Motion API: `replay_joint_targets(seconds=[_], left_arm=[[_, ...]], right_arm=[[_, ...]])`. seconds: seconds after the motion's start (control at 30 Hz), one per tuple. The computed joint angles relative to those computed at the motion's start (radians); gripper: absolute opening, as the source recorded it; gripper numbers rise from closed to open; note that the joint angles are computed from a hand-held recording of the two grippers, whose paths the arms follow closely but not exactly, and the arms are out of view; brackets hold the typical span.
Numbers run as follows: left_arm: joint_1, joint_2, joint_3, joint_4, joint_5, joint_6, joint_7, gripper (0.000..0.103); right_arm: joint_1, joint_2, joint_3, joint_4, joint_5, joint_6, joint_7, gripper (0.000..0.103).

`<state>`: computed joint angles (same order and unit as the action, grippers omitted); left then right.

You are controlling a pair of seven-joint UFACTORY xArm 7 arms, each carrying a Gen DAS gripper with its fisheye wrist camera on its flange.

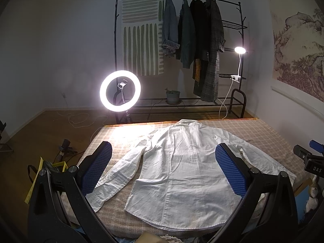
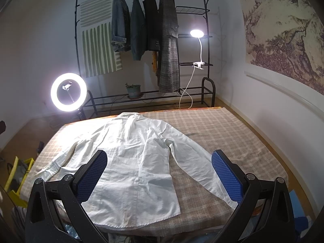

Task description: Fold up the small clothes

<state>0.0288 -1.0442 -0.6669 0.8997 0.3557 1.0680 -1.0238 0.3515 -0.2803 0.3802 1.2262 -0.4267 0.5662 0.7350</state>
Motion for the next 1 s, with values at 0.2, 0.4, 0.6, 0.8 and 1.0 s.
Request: replay_joint_targets(seconds=[0.2,0.4,0.6,0.8,1.0], left_arm=[[0.000,0.002,0.000,0.002,0.004,0.000,0.001,0.103],[-0.002,0.000,0.004,-0.001,0.005,-0.002,0.000,0.103],[-0.004,0.000,0.006,-0.003,0.006,-0.003,0.002,0.103],[-0.003,-0.001,0.005,-0.004,0.007,-0.004,0.002,0.103],[-0.002,-0.001,0.006,-0.003,0.009,-0.003,0.003,0.103]], right_arm=[[0.002,0.003,0.000,0.006,-0.001,0.003,-0.002,0.102],[0.002,0.004,0.002,0.006,-0.006,0.004,0.004,0.102],[0.003,0.004,0.001,0.007,-0.008,0.004,0.004,0.102],[0.004,0.009,0.001,0.011,-0.011,0.004,0.006,0.102],[0.008,0.024,0.000,0.032,-0.012,0.013,0.001,0.102]])
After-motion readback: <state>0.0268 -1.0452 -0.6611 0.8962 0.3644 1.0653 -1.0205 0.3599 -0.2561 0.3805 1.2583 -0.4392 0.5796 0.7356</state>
